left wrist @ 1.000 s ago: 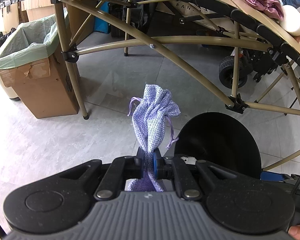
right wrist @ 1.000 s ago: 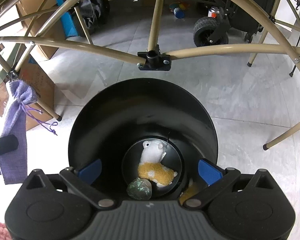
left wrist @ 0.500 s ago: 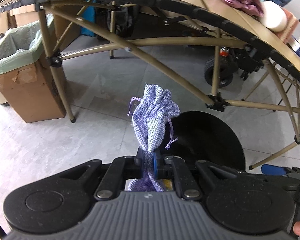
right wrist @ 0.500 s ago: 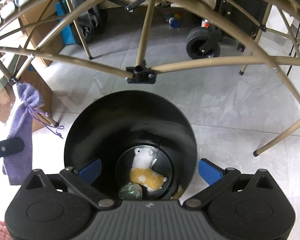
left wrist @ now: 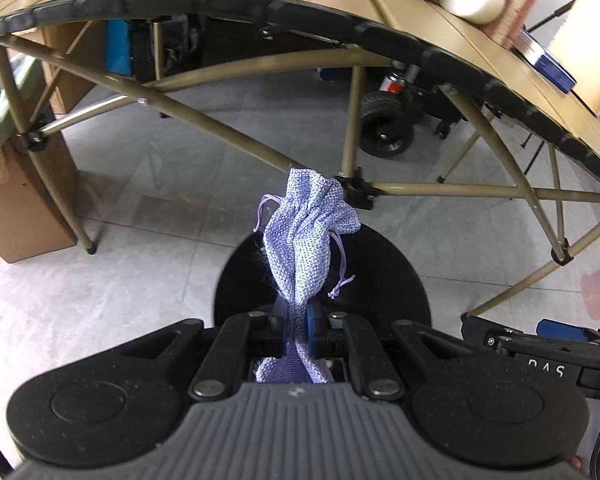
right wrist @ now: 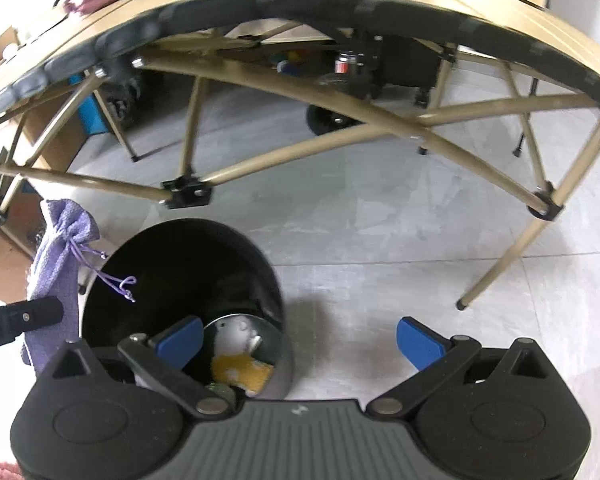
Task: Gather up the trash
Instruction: 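Move the right tool aside and bring the left tool over the bin, then lower the purple bag into the bin and open the left gripper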
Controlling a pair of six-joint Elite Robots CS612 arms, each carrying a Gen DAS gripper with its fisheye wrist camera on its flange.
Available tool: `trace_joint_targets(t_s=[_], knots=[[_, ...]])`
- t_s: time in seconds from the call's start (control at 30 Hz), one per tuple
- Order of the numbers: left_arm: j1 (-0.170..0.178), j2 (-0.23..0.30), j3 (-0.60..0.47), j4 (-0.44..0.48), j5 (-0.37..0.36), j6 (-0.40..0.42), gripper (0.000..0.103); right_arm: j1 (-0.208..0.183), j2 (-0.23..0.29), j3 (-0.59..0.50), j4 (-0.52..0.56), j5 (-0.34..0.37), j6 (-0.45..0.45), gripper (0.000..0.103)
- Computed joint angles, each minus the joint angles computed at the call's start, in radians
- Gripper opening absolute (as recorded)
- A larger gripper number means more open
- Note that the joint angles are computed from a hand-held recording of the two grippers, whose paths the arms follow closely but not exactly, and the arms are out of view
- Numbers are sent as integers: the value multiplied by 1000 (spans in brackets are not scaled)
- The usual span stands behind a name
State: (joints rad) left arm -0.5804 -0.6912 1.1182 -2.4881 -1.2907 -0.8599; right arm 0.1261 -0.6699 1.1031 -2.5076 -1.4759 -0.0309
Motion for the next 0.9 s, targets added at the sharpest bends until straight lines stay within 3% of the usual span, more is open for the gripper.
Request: trace_joint_targets(t_s=[0.9], knots=[[-7,138,-231,218,-87,15,9,-49,-3,26,-29,-26,80,103]])
